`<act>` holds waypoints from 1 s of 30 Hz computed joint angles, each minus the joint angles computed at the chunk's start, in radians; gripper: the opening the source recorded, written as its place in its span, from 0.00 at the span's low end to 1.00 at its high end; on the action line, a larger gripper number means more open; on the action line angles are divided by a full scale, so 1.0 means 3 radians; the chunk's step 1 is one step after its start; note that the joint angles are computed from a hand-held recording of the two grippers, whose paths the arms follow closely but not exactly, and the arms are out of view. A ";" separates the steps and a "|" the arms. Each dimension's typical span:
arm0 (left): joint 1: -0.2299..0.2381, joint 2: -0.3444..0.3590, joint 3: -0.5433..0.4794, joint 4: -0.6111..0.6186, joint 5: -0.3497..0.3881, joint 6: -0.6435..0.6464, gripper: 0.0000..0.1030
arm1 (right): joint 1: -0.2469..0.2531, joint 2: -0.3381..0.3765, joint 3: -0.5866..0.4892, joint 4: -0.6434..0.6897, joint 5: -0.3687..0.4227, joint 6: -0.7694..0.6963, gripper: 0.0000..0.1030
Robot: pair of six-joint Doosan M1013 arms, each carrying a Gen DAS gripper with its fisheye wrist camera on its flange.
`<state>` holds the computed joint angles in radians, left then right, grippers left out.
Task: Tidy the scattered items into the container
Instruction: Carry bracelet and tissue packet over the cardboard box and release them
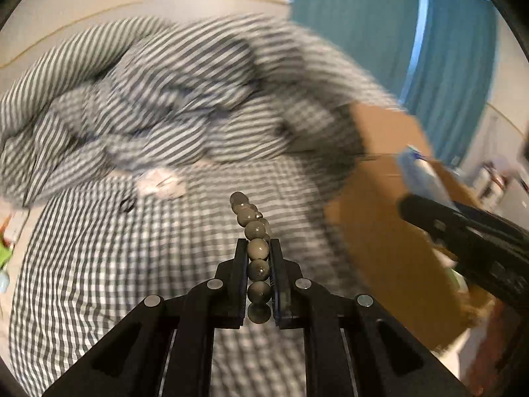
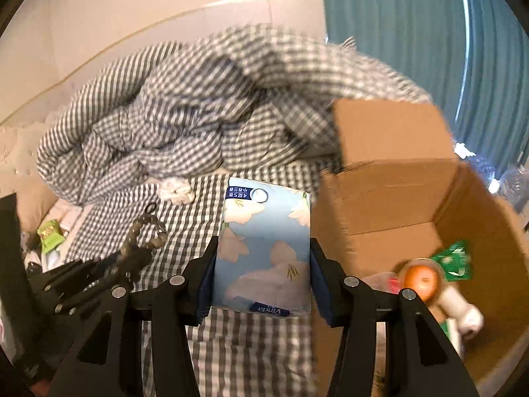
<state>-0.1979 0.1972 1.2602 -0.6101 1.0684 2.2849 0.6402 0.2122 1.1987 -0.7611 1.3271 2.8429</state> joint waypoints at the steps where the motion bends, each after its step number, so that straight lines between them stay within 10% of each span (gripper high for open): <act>1: -0.0021 -0.0048 0.0013 -0.0043 0.0036 0.0039 0.11 | 0.0027 -0.0049 0.0024 -0.0041 0.0063 0.0033 0.48; 9: -0.0347 -0.0336 0.0186 -0.0397 0.0227 0.0280 0.11 | 0.0125 -0.0411 0.0353 -0.0188 0.0615 0.0080 0.48; 18: -0.0754 -0.0356 0.0316 -0.0114 0.0246 0.0208 0.11 | -0.0120 -0.0762 0.0887 0.0232 0.0633 0.0304 0.52; 21: -0.0815 -0.0338 0.0304 0.0064 0.0231 0.0132 0.37 | -0.0205 -0.0816 0.0995 0.0406 0.0526 0.0274 0.68; 23: -0.0829 -0.0372 0.0338 0.0181 0.0104 0.0007 0.79 | -0.0212 -0.0823 0.1017 0.0401 0.0540 0.0333 0.74; 30: -0.0667 -0.0383 0.0291 0.0146 0.0052 -0.0141 0.82 | -0.0069 -0.0798 0.0916 0.0241 0.0641 0.0351 0.76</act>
<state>-0.3979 0.0825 1.3474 -0.5664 1.0839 2.2425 0.6195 -0.0272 1.4736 -0.6889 1.5193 2.9483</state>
